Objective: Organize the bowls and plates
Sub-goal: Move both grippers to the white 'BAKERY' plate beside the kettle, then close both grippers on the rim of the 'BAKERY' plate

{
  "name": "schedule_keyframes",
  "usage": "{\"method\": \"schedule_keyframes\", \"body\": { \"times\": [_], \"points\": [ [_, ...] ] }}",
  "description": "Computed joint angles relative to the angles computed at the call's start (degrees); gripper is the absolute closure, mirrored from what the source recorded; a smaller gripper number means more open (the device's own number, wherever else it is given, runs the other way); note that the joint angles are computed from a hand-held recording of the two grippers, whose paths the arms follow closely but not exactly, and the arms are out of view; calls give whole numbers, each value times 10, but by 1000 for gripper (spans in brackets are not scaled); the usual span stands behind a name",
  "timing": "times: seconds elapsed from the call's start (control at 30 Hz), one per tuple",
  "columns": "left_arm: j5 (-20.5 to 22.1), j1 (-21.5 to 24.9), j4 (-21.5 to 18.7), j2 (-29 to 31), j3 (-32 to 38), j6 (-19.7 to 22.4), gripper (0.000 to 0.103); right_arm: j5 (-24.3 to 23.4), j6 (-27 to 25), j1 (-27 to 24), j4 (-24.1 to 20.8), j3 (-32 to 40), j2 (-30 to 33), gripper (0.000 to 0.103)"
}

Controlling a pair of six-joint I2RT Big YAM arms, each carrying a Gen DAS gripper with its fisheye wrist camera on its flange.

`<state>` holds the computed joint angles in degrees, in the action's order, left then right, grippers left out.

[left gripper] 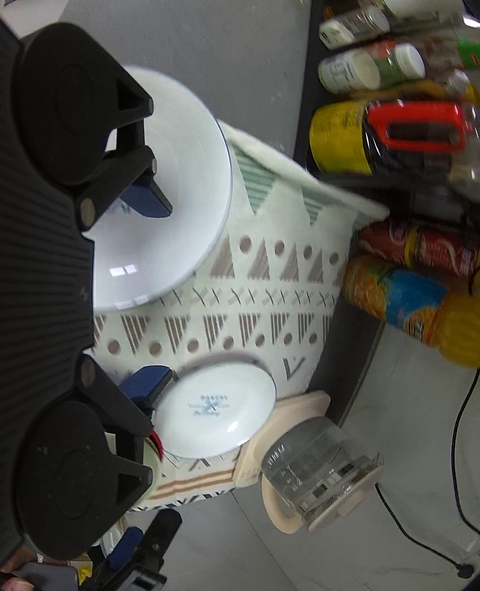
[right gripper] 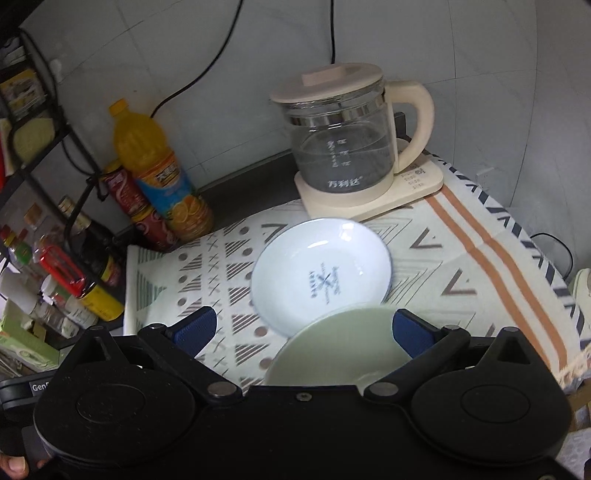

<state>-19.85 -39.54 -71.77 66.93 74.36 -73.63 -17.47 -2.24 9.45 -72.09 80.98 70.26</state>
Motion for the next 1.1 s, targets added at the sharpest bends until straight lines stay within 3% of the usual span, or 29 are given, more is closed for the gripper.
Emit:
{"method": "schedule_keyframes", "body": {
  "times": [0.37, 0.5, 0.6, 0.77, 0.83, 0.93, 1.1],
  "points": [
    [30, 24, 54, 89, 64, 12, 18, -34, -62, -42, -55, 88, 118, 7],
    [55, 35, 72, 108, 66, -14, 24, -49, -78, -53, -89, 122, 164, 22],
    [69, 42, 86, 118, 60, -32, 33, -61, -92, -60, -113, 144, 196, 39],
    [108, 56, 127, 131, 36, -61, 54, -62, -101, -68, -149, 180, 251, 54],
    [122, 62, 145, 136, 26, -73, 64, -62, -105, -70, -165, 194, 274, 64],
    [137, 69, 160, 145, 18, -82, 74, -64, -108, -72, -188, 212, 307, 70],
    [150, 78, 178, 157, 12, -88, 80, -60, -120, -71, -211, 234, 345, 77]
  ]
}}
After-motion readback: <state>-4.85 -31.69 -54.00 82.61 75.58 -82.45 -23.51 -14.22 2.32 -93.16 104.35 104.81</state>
